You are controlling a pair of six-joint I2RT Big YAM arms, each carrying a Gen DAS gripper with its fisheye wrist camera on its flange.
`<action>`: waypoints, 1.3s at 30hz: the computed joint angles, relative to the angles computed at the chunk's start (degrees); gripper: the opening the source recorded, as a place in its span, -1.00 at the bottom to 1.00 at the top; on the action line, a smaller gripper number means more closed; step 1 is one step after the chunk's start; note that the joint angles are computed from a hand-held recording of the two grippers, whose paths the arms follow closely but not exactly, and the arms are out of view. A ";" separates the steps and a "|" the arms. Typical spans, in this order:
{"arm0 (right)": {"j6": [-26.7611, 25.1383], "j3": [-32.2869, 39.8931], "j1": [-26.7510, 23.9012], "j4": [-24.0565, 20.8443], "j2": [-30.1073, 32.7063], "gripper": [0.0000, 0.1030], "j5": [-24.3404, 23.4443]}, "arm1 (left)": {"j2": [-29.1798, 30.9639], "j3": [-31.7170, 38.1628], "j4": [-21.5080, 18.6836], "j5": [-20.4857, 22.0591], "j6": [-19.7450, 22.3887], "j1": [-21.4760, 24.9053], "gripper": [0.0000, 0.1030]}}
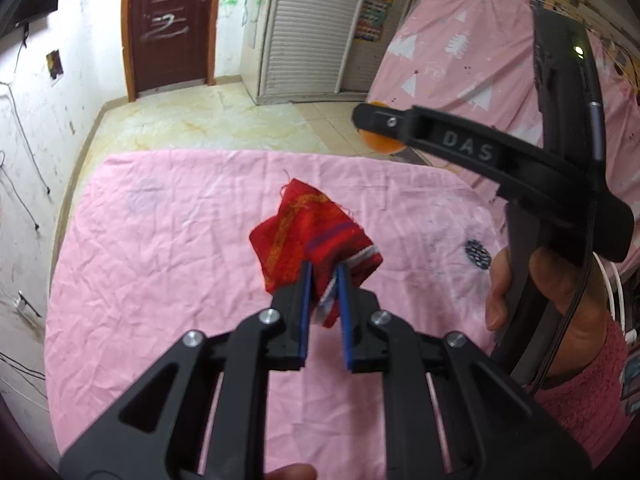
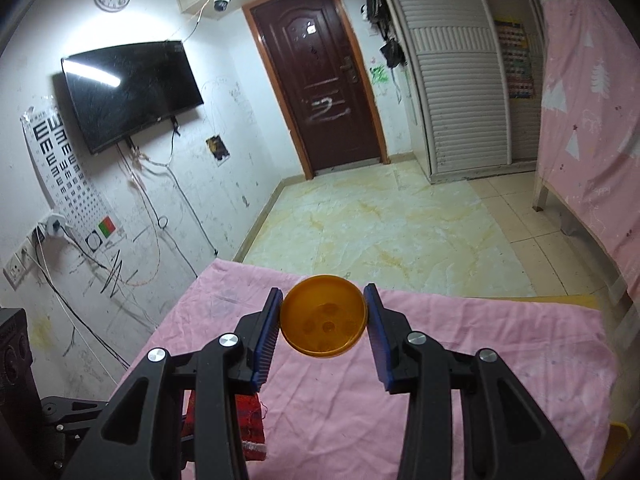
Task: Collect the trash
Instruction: 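Lift and carry both held items over the yellow bucket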
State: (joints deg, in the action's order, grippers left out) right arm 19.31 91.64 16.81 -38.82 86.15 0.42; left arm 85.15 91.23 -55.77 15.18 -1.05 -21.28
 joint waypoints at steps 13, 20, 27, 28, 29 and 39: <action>2.85 -14.73 -5.59 5.89 -15.60 -0.33 -0.21 | -3.28 -0.76 0.28 -3.88 0.86 -6.92 -0.78; 4.32 -21.19 -10.60 8.03 -23.01 -0.33 -1.84 | -3.13 0.33 -0.24 -6.09 1.32 -10.71 -0.78; 5.91 -26.67 -15.90 9.09 -29.89 -0.33 -3.40 | -3.39 0.56 -0.79 -8.21 1.73 -14.83 -0.78; 6.17 -27.54 -16.87 9.23 -31.01 -0.33 -3.63 | -3.31 0.72 -0.91 -8.42 1.94 -15.38 -0.78; 6.36 -28.27 -17.82 9.27 -31.99 -0.33 -4.00 | -3.24 0.85 -0.97 -8.68 2.13 -15.92 -0.78; 7.77 -34.47 -29.02 9.28 -40.25 -0.32 -8.36 | -1.03 3.02 -1.83 -11.02 3.63 -21.81 -0.78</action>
